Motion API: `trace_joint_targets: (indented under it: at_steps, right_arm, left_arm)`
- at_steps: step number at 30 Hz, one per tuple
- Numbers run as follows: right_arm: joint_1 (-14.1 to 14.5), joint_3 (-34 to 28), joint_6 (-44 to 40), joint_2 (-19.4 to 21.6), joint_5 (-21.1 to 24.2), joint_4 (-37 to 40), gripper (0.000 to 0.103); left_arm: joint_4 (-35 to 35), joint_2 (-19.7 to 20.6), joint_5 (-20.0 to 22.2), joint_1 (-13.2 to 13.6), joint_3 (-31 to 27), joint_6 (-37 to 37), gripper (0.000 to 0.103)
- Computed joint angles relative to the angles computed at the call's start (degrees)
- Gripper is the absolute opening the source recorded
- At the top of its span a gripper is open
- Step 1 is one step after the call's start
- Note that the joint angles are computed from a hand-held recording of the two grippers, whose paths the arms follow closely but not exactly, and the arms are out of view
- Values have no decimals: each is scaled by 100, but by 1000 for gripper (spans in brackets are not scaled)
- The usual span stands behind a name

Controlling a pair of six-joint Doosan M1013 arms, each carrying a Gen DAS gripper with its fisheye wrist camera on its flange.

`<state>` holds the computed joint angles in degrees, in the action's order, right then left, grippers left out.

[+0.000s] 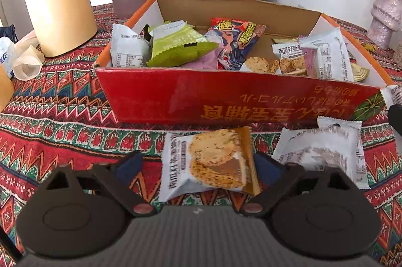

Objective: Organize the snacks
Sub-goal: 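Grasp the cookie packet with the left tool while the right tool holds its wrapper, then carry the wrapper and cookie packet up over the box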

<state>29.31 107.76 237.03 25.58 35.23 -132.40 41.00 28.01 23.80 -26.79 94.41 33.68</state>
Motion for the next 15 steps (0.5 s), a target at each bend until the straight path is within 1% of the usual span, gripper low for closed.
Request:
trace_joint_targets:
  at_steps: [2, 4, 5, 6, 8, 12, 15]
  right_arm:
    - [0, 0, 0, 0, 0, 0, 12]
    - [1, -2, -7, 1, -1, 10, 12]
    - [1, -1, -14, 0, 0, 19, 12]
    - [1, -2, -13, 0, -1, 17, 12]
    - [1, -2, -17, -1, -5, 24, 12]
    - [2, 0, -15, -1, 2, 21, 12]
    - [1, 0, -20, -1, -2, 22, 12]
  left_arm:
    - [74, -20, -38, 4, 32, -95, 89]
    - [275, -47, -69, -2, 76, -281, 81]
    - [342, -71, -111, 1, 110, -341, 75]
    - [331, -91, -172, 13, 136, -329, 71]
    - [263, -118, -277, 41, 175, -276, 69]
    - [542, -178, -410, 55, 288, -540, 63]
    - [935, -226, -501, 46, 369, -887, 63]
